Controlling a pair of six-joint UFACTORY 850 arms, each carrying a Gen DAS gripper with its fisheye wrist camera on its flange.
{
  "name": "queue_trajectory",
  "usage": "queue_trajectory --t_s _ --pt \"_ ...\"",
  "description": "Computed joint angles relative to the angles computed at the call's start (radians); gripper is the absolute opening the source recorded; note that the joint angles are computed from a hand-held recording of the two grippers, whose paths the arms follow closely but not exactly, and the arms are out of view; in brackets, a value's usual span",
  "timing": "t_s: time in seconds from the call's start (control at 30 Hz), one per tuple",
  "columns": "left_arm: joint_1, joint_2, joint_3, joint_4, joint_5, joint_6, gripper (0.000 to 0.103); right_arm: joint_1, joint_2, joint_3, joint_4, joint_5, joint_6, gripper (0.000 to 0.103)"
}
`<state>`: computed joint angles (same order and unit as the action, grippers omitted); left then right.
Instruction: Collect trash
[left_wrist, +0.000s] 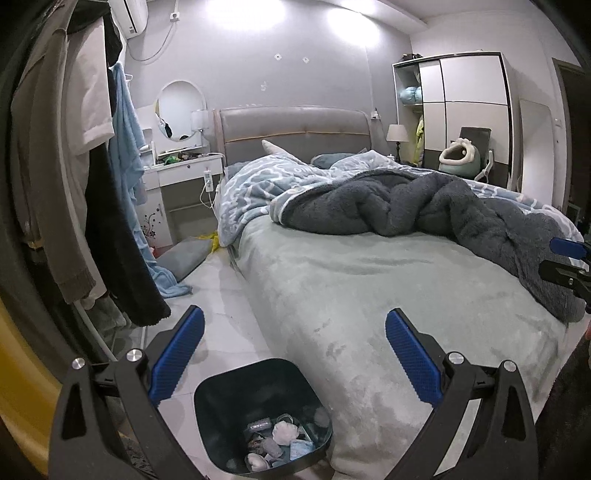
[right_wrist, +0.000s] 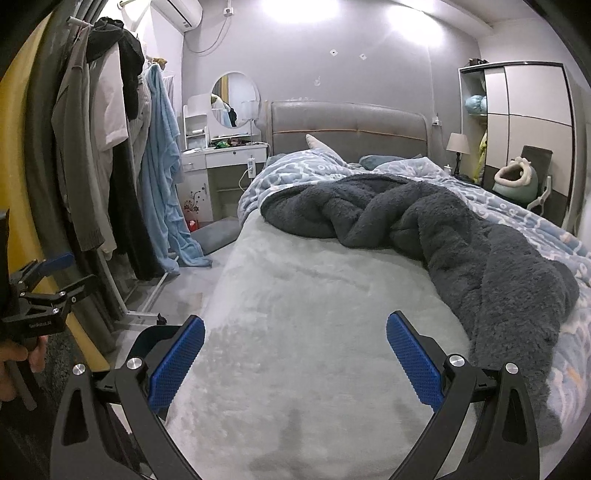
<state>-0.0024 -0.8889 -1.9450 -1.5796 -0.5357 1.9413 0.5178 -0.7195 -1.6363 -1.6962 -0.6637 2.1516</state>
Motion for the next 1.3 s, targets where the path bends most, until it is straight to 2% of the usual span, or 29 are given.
queue_trajectory --t_s 0.13,0.53,1.3 --pt "-0.001 -0.013 -0.019 0.054 -0.001 -0.07 0.1 0.002 -0.01 -0.007 0.014 0.003 -0.008 0.1" --pt "-0.004 -0.025 -0.034 0.086 0.021 -0.126 0.1 0.004 0.007 0.035 -0.015 -0.013 0.058 0.1" --pt "-0.003 -0.033 -0.048 0.115 0.029 -0.172 0.1 0.0 0.016 0.047 -0.022 -0.007 0.061 0.1"
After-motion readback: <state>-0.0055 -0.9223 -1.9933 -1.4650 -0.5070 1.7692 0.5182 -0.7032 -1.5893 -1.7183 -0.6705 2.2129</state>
